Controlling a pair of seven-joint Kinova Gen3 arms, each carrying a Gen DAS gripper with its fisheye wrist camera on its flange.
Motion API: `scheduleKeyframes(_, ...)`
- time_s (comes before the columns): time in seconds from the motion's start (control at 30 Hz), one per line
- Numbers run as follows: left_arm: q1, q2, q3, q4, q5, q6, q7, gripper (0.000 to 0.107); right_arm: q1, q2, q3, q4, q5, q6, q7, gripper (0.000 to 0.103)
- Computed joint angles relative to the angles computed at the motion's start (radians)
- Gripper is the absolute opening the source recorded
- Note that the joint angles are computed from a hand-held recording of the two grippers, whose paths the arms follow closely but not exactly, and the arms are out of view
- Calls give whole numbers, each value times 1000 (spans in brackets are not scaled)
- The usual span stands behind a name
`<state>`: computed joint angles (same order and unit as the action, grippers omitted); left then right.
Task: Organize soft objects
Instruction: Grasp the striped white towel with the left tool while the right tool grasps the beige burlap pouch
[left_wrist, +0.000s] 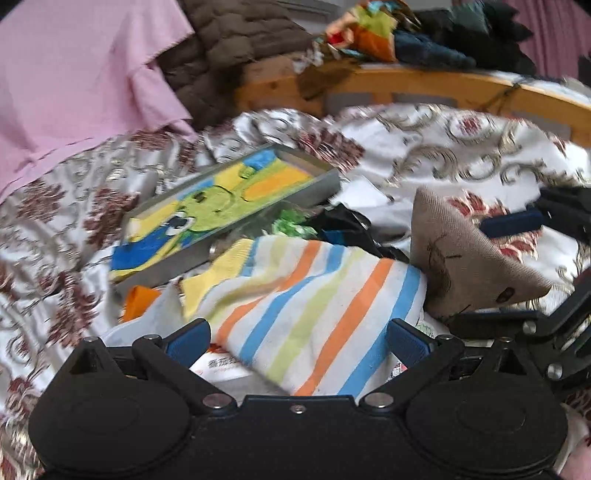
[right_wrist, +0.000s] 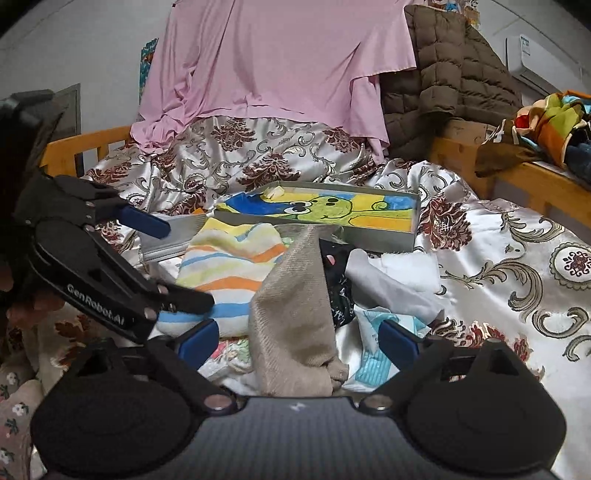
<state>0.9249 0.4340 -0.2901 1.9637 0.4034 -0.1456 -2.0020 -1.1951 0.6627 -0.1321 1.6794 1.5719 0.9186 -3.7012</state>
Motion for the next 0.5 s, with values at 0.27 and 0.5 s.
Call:
scheduleKeyframes(0.27,-260,38,252,-107,-181,127,59,93,14,-7,1,17,6,4,-68,73)
scheduleKeyframes(0.5,-488,61,484,-166,-270,218,119,74,31,-12,-6,16,4,-15,-72,64)
